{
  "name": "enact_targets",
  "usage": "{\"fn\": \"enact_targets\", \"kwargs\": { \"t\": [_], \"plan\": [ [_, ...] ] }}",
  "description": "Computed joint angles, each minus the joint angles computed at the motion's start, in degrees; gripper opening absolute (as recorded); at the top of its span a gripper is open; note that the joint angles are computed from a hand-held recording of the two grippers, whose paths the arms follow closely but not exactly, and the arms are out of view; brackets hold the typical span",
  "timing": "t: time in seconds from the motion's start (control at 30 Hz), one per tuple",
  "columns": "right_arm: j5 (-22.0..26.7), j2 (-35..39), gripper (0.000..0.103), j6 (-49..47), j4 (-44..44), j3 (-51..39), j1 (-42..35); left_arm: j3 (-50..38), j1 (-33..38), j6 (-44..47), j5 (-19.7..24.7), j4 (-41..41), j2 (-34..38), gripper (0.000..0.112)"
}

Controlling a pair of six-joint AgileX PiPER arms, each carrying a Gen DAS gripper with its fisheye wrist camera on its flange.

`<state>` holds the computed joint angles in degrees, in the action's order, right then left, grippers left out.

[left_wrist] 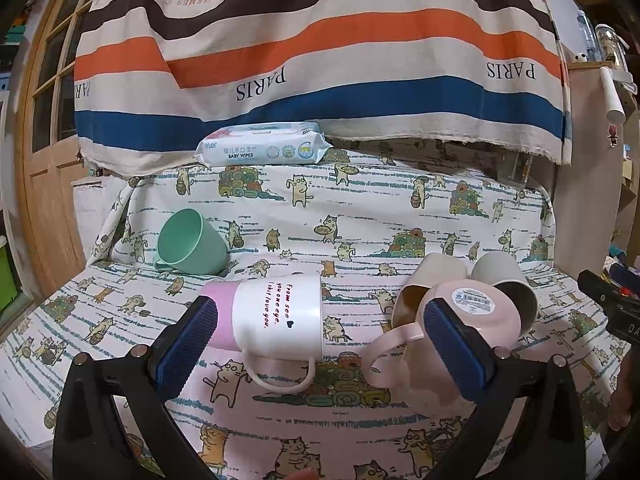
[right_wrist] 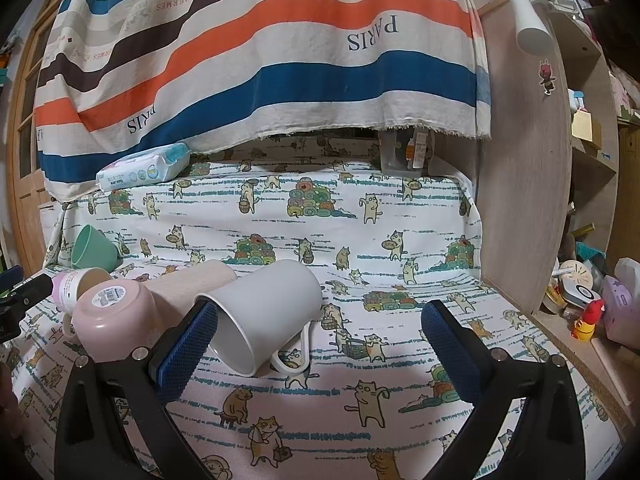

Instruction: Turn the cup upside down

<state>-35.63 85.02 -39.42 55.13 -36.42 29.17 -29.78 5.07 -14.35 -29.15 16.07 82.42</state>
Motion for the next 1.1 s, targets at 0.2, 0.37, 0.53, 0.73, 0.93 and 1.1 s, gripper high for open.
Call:
{"fn": "enact_targets", "kwargs": {
  "t": [0.2,0.37,0.53,0.73,0.93,1.1],
  "plan": [
    [0.1,0.0,0.103,0.1,-0.2,0.0,-0.1,0.1,-0.3,1.3,-0.2,-1.0,0.0,0.103],
    [0.1,0.1,0.103,0.1,-0.2,-0.1,-0.1,0.1,-0.3,1.3,-0.2,-0.9,0.0,0.103],
    [0.2,0.1,0.103,0.1,-0.2,-0.1,-0.2,0.1,-0.1,1.1,-0.1,-0.6,0.0,0.103],
    [0.2,0.0,0.103,-0.1,0.0,-0.2,-0.2,0.1,-0.2,1.2,-0.2,-0.8,0.0,0.103],
    [0.4,0.0,0.103,-0.3,0.1,-0.2,-0.3,0.1,-0.2,1.1,-0.2,-0.8,0.0,0.103],
    [0.6,0.0,0.103,-0.4,0.1,-0.4,-0.4,0.1,-0.2,1.2,-0.2,-0.8,0.0,0.103]
  ]
}}
